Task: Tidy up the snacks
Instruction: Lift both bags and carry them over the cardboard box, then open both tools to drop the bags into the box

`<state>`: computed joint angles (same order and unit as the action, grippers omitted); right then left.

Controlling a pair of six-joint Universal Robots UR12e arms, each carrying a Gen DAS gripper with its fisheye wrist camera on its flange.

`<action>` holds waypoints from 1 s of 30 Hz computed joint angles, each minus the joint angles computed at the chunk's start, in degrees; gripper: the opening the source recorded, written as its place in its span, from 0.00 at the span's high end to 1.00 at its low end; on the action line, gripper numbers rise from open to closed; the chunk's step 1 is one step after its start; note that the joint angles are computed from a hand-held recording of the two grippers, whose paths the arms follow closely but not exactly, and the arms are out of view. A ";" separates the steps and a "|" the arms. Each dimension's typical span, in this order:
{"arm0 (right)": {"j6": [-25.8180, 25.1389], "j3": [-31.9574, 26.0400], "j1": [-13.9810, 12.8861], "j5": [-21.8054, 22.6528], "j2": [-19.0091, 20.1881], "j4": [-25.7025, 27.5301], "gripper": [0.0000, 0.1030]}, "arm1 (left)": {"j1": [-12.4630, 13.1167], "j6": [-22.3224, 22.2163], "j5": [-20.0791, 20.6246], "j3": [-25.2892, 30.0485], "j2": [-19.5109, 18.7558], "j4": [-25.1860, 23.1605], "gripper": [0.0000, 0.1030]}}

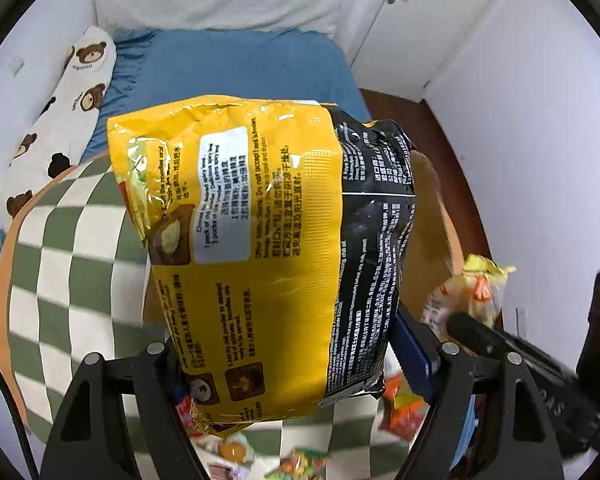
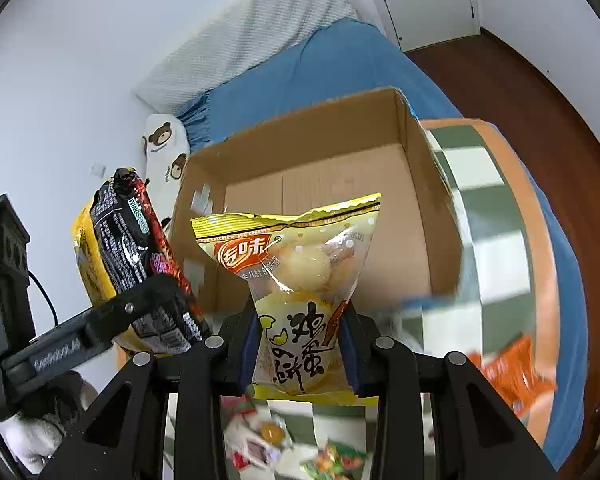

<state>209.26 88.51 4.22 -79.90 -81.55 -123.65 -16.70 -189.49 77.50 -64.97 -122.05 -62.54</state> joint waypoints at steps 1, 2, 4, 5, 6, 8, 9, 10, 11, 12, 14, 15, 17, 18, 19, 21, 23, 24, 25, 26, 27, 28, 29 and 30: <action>-0.13 -0.96 0.08 -0.15 1.43 0.06 0.64 | 0.19 -0.36 -0.01 2.49 -1.79 -1.97 0.23; -0.27 -2.37 0.03 -0.60 2.93 0.64 0.64 | 0.01 -0.80 0.02 6.95 -3.43 -5.53 0.23; -0.92 -4.54 -0.35 -0.26 5.15 1.88 0.64 | 0.21 -0.42 -0.49 15.63 -8.27 -12.17 0.23; -0.96 -5.77 -0.62 -0.08 6.43 2.64 0.64 | 0.37 -0.40 -0.38 18.40 -10.30 -14.57 0.23; -1.26 -6.73 -0.88 0.36 7.50 3.32 0.64 | 0.40 -0.26 -0.47 20.01 -11.48 -16.02 0.23; -1.70 -8.41 -1.35 1.08 9.70 4.39 0.64 | 0.09 -0.34 -0.35 24.70 -14.34 -20.16 0.23; -2.18 -8.00 -1.46 1.13 10.37 4.24 0.64 | 0.02 -0.11 -0.51 26.43 -15.47 -21.78 0.23; -2.24 -9.19 -1.50 1.40 11.36 5.17 0.64 | -0.01 0.11 -0.43 28.80 -16.98 -24.15 0.23; -2.44 -10.14 -1.59 1.62 12.32 6.05 0.64 | -0.09 0.40 -0.17 33.58 -19.47 -27.27 0.23; -2.88 -10.46 -1.82 1.86 13.09 6.41 0.64 | -0.38 0.69 0.13 35.95 -20.60 -29.28 0.23; -3.57 -11.58 -2.12 2.13 14.64 7.45 0.64 | -0.55 1.64 0.63 43.19 -24.45 -34.01 0.23; -3.72 -12.01 -2.10 2.02 15.09 7.84 0.64 | -0.69 1.99 1.03 45.48 -25.74 -35.64 0.23; -4.55 -13.24 -2.46 2.15 16.60 8.66 0.64 | -0.86 2.27 1.60 49.97 -28.20 -38.61 0.23; -5.09 -13.69 -2.75 2.97 17.29 8.92 0.64 | -0.89 2.79 1.61 51.73 -29.21 -39.85 0.23; -5.67 -14.15 -2.97 3.66 17.92 9.45 0.63 | -0.94 3.31 1.51 55.89 -31.29 -42.40 0.23; -6.68 -15.25 -3.04 3.07 19.10 10.80 0.52 | -0.97 3.50 1.38 58.52 -32.89 -43.87 0.22; -7.98 -17.15 -2.72 -0.22 20.46 12.51 0.29 | -0.90 3.03 1.98 55.85 -31.92 -42.90 0.20; -8.23 -17.39 -3.04 0.40 20.80 12.75 0.12 | -0.85 2.89 1.91 53.75 -30.94 -41.59 0.18; -8.15 -17.60 -3.38 1.31 21.05 13.40 0.09 | -0.76 3.02 1.41 51.93 -30.08 -40.47 0.17; -8.34 -17.79 -3.43 1.47 21.19 13.92 0.09 | -0.71 3.02 1.19 50.56 -29.40 -39.77 0.17; -8.82 -18.27 -3.30 0.61 21.43 14.44 0.09 | -0.64 2.97 0.54 49.03 -28.62 -38.98 0.17; -9.31 -18.32 -3.22 -0.30 21.53 14.35 0.09 | -0.60 3.03 0.14 48.30 -28.24 -38.74 0.17; -9.76 -18.64 -3.05 -1.35 21.73 14.54 0.09 | -0.65 2.89 0.10 47.20 -27.57 -38.22 0.17; -9.81 -18.80 -2.88 -1.84 21.81 14.74 0.09 | -0.62 2.90 -0.11 45.70 -26.77 -37.14 0.17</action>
